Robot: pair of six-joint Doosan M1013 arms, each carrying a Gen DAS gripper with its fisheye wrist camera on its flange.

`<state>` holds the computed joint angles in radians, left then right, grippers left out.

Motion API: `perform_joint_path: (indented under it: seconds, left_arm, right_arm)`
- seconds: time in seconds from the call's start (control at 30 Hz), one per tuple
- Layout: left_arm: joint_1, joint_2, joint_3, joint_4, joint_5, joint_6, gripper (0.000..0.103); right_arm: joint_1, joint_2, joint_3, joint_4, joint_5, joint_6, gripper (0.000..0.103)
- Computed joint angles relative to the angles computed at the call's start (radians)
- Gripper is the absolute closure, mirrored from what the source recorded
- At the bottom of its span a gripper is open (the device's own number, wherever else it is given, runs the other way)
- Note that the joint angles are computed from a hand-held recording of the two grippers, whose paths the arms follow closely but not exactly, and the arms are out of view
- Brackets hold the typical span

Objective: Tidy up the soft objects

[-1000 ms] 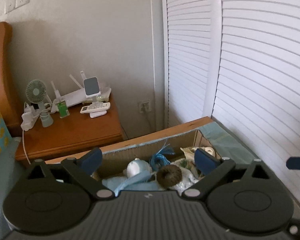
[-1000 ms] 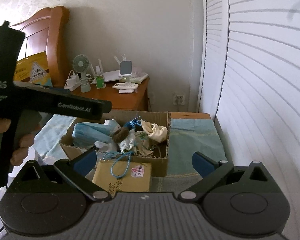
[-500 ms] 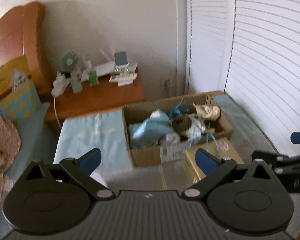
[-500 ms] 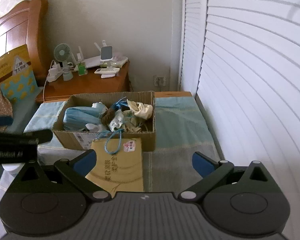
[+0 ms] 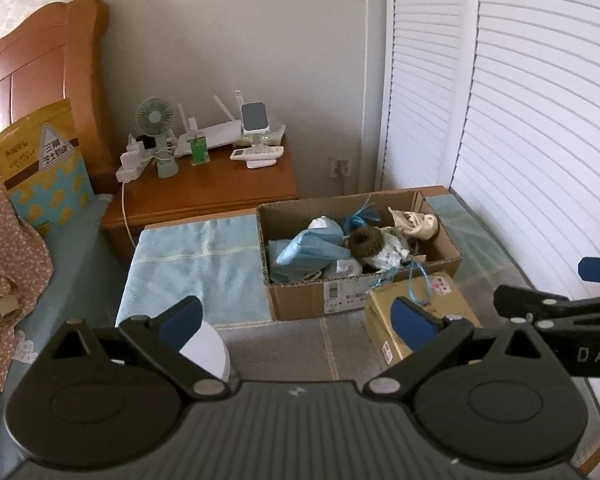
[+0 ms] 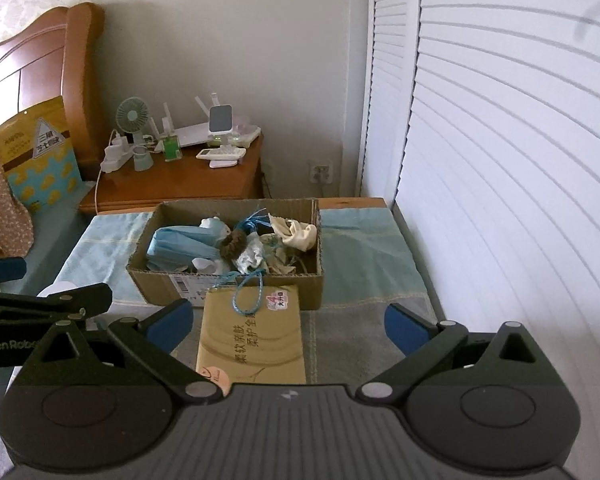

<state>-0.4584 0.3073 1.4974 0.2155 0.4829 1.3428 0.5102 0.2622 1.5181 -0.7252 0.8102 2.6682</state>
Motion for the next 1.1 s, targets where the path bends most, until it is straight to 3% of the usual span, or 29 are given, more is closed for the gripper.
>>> perform_joint_path:
  seconds: [1.1]
  left_arm:
    - [-0.004,0.001,0.0,0.026,0.004,-0.023,0.003]
  right_arm:
    - [-0.002,-0.001,0.003,-0.004,-0.008,0.009,0.0]
